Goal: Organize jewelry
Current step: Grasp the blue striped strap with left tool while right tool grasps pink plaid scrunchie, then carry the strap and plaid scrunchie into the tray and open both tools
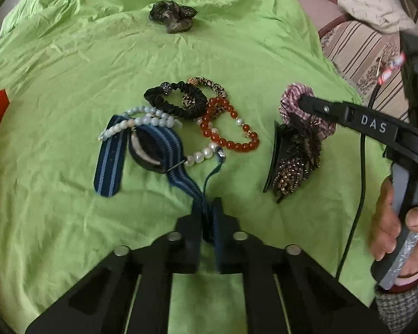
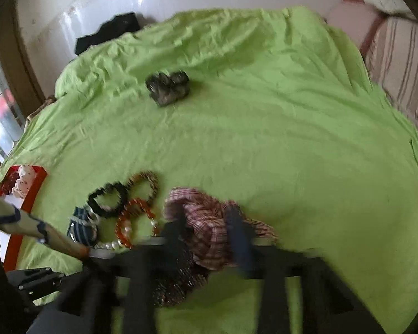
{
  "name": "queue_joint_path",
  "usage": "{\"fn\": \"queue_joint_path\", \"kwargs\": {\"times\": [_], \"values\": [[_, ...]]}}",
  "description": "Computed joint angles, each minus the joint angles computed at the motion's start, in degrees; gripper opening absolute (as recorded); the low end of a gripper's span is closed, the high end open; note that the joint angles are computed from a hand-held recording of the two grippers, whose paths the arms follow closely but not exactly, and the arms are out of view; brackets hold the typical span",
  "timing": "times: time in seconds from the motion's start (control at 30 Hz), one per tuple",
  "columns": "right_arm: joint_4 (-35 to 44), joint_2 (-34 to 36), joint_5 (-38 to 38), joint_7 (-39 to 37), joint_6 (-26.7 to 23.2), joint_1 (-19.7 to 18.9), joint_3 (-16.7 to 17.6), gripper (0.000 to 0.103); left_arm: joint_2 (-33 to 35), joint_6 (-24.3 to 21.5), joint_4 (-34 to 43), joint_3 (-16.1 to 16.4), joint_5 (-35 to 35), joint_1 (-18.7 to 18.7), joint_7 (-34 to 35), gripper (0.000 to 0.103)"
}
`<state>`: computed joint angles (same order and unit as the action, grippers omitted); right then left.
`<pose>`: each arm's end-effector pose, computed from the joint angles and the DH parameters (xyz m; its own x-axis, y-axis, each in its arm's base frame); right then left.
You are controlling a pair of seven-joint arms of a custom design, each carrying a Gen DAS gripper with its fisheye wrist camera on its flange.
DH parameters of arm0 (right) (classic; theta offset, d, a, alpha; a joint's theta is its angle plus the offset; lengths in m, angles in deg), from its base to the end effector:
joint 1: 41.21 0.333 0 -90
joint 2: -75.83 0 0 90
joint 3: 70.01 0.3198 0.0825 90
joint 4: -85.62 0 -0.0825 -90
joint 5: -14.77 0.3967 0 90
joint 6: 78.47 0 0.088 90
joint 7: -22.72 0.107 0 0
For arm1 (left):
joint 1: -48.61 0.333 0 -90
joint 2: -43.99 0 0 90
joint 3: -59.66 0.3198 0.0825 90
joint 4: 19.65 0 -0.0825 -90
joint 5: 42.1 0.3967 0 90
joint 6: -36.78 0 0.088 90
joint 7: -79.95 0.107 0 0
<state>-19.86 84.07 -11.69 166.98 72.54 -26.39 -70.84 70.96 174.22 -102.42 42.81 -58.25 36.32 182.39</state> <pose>0.6353 0.1703 0.5194 -0.2928 -0.9384 -0.1837 -0.6916 0.3405 -0.6370 0.6696 -0.3271 0.4828 -0.5268 -0.7999 0.2874 -0.7965 0.3466 -0.4954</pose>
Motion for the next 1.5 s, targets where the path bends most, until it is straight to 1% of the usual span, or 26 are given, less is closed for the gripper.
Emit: {"fn": "queue_joint_path", "kwargs": {"times": [0.03,0.13,0.27,0.33,0.5,0.63,0.73,0.8,0.9,1.13,1.23,1.4,1.5], "values": [[-2.11,-1.55,-1.63,3.32,2.04,0.21,-0.57,0.016,-0.59,-0.14,-0.50,-0.28,-0.80,0.56,0.36,0.003],[-5.18,-4.94,-6.33,9.73,3.02,0.12,-0.56,0.015,-3.65,1.28,-3.79,-0.86,-2.97,1.86,2.47,0.003],[-7.84,-9.78,-12.82,16.94,2.33,-1.12,1.32,0.015,-9.00,2.64,-8.83,-1.51,-7.57,3.77,7.28,0.003],[-8.95,-11.97,-14.85,19.36,1.88,-2.01,2.64,0.015,-11.58,3.29,-11.13,-1.39,-9.98,4.27,9.84,0.003],[-10.32,-15.21,-15.59,21.09,0.73,-3.54,5.64,0.015,-18.45,4.31,-16.73,-0.07,-17.36,4.89,16.85,0.003],[-10.49,-16.51,-15.65,20.99,-0.85,-3.54,7.50,0.015,-22.82,2.97,-18.76,2.04,-24.07,5.05,21.78,0.003],[-10.72,-17.34,-15.24,20.93,-0.50,-3.26,8.43,0.015,-25.40,1.72,-19.45,4.02,-28.74,5.22,24.85,0.003],[-10.55,-17.53,-15.44,20.97,-0.23,-3.11,9.04,0.015,-26.54,1.35,-19.52,5.26,-30.38,5.26,25.88,0.003],[-10.02,-17.40,-15.81,20.97,0.20,-2.73,9.73,0.015,-28.63,3.11,-20.66,6.69,-30.90,5.25,26.63,0.003],[-8.41,-16.20,-15.28,20.08,1.83,-0.97,10.50,0.015,-33.44,10.78,-25.11,9.53,-30.36,4.91,27.74,0.003],[-7.33,-15.14,-14.24,19.08,2.92,0.05,10.55,0.015,-34.44,12.89,-26.02,10.76,-30.30,4.97,27.68,0.003],[-3.94,-12.04,-12.50,16.68,3.22,2.25,10.42,0.015,-34.14,16.16,-26.47,11.95,-27.09,6.08,23.94,0.003],[-1.11,-9.29,-10.77,14.45,3.54,4.17,9.94,0.015,-33.47,17.58,-26.56,12.71,-24.59,7.55,20.57,0.003]]}}
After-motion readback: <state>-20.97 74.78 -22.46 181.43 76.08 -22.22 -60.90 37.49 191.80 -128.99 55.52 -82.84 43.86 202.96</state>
